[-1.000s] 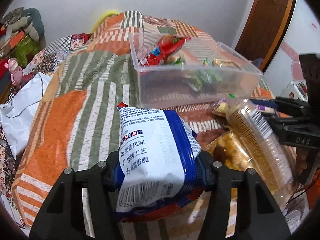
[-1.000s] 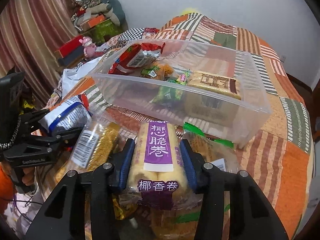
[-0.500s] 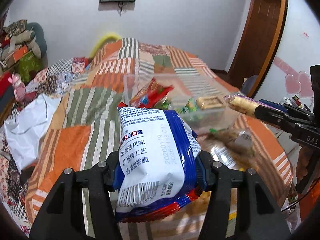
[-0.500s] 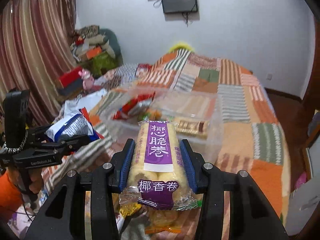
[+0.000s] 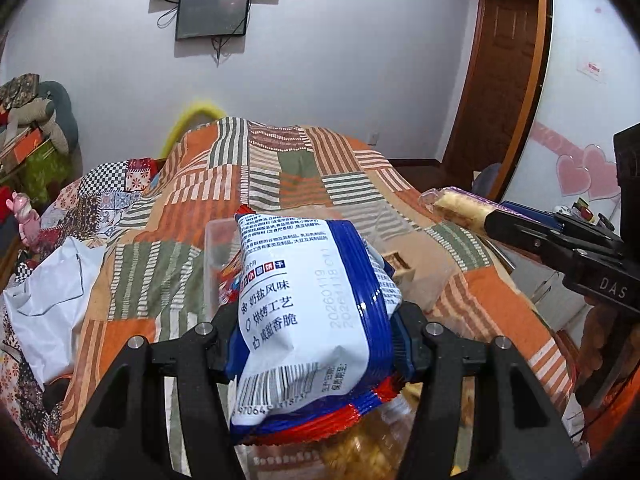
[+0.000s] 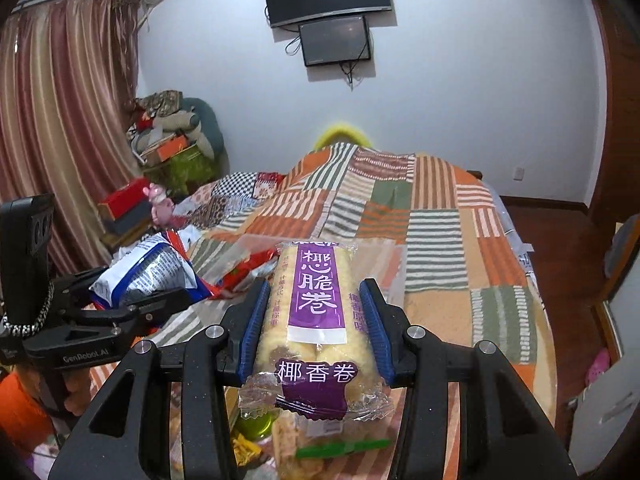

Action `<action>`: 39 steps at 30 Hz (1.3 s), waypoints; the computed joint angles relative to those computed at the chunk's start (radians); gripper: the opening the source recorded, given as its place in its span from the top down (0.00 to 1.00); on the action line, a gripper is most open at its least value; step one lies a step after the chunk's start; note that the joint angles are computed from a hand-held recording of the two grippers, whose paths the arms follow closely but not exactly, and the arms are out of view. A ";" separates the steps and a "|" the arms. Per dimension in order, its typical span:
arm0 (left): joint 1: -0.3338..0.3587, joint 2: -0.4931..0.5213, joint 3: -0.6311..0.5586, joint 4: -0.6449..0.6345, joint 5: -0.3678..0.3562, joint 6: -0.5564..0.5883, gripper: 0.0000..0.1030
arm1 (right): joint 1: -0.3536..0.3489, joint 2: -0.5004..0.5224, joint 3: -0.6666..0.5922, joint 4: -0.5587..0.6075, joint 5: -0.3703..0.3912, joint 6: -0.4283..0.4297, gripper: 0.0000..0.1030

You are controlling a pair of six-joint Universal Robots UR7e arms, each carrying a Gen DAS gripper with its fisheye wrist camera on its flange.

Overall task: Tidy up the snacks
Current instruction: 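Carry the blue-and-white bag with the left gripper while the right gripper carries the coconut roll pack over the box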

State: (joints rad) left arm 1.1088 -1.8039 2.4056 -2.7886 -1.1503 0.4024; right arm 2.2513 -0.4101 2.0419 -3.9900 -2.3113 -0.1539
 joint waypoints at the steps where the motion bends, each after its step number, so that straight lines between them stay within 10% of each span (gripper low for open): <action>1: -0.002 0.009 -0.003 -0.002 -0.002 -0.007 0.45 | -0.002 -0.001 -0.002 -0.006 -0.002 -0.005 0.58; 39: 0.043 0.433 -0.194 -0.005 0.048 -0.097 0.44 | -0.171 0.005 -0.085 0.128 0.058 0.021 0.58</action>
State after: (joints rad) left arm 1.1517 -1.3714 2.2121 -2.7937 -1.1020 0.3055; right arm 2.0805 -0.4047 1.9567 -3.8623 -2.2538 -0.1330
